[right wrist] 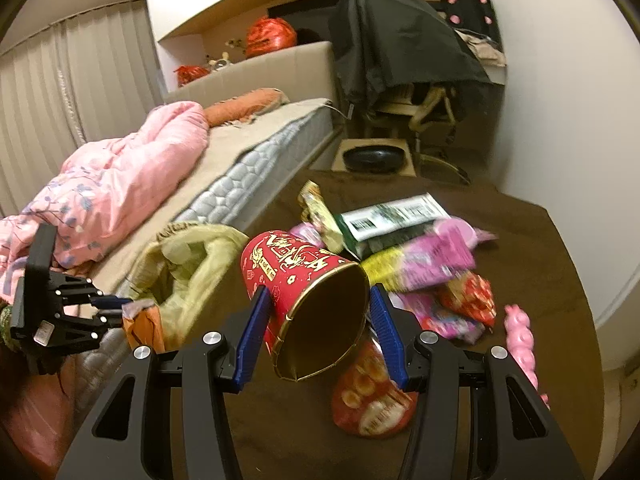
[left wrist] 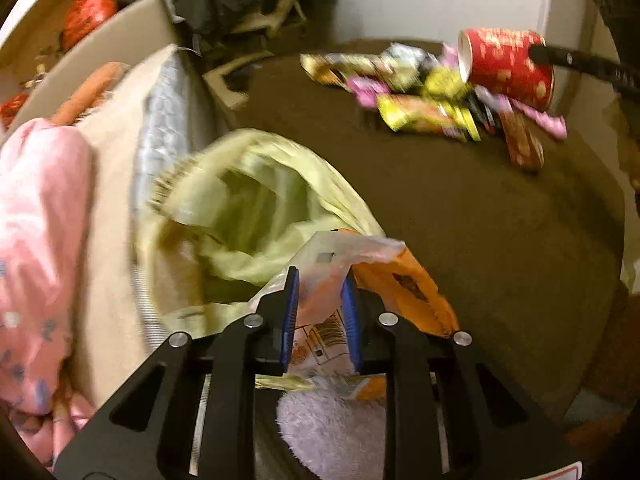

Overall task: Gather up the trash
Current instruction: 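Hold orange bag over yellow bag with left tool while right carries red can, then open left tool dropping orange bag in while right tool drops red can in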

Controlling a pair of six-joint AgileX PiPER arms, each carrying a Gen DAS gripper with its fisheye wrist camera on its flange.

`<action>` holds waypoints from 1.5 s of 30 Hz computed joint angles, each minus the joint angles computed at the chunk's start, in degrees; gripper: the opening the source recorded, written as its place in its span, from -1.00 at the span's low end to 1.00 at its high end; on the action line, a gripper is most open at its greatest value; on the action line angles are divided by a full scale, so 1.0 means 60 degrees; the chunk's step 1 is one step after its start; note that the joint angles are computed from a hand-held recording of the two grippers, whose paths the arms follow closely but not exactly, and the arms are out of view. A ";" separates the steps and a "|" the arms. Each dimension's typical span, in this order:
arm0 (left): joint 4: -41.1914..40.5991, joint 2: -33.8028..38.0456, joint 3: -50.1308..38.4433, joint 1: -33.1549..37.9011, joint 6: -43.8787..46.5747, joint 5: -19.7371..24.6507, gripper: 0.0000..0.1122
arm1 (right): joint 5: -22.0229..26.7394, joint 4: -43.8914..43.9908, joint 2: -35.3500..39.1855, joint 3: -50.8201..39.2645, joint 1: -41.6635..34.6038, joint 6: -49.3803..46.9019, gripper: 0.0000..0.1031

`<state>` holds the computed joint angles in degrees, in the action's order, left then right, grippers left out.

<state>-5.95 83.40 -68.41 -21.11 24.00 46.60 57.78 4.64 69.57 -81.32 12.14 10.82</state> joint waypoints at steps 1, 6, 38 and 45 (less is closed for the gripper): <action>0.0124 -0.0110 -0.0268 0.0141 -0.0238 0.0130 -0.64 | -0.0001 -0.0175 0.0216 -0.0334 0.0218 0.0090 -0.07; 0.0987 -0.0049 -0.1107 0.0656 -0.1454 0.0107 -0.65 | 0.0045 -0.0855 0.1286 -0.1898 0.1255 0.0505 -0.07; -0.3588 0.2577 -0.1085 0.3595 -0.0966 -0.0818 -0.59 | 0.0809 -0.0659 0.7305 -0.6327 0.3669 0.0664 -0.07; -0.4298 0.2864 -0.0949 0.3910 0.0126 -0.0918 -0.57 | 0.1558 -0.0345 0.8202 -0.7015 0.3514 0.0319 -0.16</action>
